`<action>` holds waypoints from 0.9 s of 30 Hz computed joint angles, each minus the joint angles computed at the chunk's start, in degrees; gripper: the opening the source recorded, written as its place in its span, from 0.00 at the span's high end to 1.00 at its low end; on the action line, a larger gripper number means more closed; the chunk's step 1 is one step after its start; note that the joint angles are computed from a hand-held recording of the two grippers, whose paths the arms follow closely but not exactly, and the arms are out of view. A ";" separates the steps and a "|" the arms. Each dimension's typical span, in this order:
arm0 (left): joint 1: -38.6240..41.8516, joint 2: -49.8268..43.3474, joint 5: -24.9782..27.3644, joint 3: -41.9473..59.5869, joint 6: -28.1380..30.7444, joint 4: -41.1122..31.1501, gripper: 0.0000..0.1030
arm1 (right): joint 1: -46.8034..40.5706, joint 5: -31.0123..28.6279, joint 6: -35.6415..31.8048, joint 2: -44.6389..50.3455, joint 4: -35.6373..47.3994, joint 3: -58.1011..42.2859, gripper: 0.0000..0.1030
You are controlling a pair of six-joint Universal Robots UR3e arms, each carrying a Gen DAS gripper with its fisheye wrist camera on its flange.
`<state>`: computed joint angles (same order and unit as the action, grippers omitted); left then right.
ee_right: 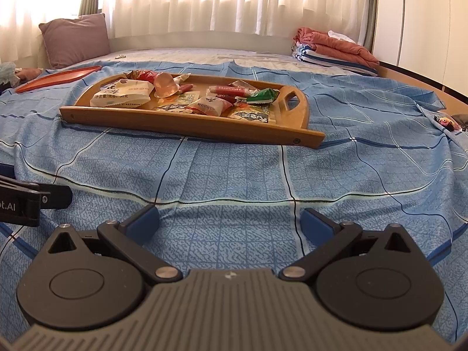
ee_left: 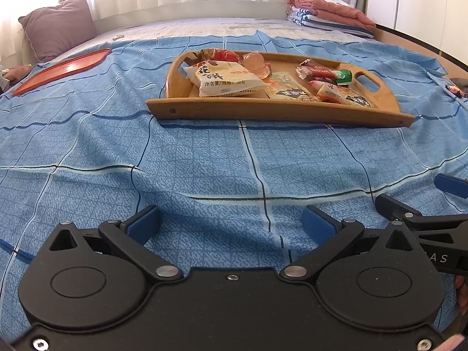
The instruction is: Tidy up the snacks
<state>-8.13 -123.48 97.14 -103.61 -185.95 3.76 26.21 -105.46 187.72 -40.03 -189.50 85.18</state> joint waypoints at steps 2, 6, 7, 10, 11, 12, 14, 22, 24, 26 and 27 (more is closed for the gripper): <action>0.02 0.00 -0.07 -0.01 0.08 0.03 0.00 | 0.04 -0.04 0.04 -0.01 0.09 -0.04 0.00; 0.24 -0.04 -0.47 -0.19 0.46 0.36 0.00 | 0.07 -0.07 0.04 0.00 0.11 -0.05 0.00; 0.27 -0.04 -0.54 -0.21 0.52 0.38 0.00 | 0.06 -0.04 0.06 0.00 0.07 -0.02 0.00; 0.23 -0.10 -0.44 -0.22 0.49 0.49 0.00 | 0.09 -0.09 0.06 0.01 0.11 -0.06 0.00; 0.23 -0.10 -0.44 -0.22 0.49 0.49 0.00 | 0.09 -0.09 0.06 0.01 0.11 -0.06 0.00; 0.22 -0.14 -0.39 -0.21 0.50 0.55 0.00 | 0.07 -0.08 0.03 0.02 0.08 -0.05 0.00; 0.26 -0.10 -0.50 -0.34 0.47 0.71 0.00 | 0.08 -0.05 0.09 -0.02 0.07 0.00 0.00; 0.55 -0.02 -1.03 -0.50 0.80 0.80 0.00 | 0.10 -0.10 0.06 0.04 0.08 -0.07 0.00; 0.57 -0.09 -1.05 -0.54 0.88 0.97 0.00 | 0.10 -0.11 0.05 0.04 0.07 -0.08 0.00; 0.58 -0.06 -1.10 -0.59 0.80 0.97 0.00 | 0.10 -0.09 0.08 0.00 0.07 -0.03 0.00; 0.58 -0.06 -1.10 -0.59 0.80 0.97 0.00 | 0.09 -0.07 0.08 0.04 0.03 -0.05 0.00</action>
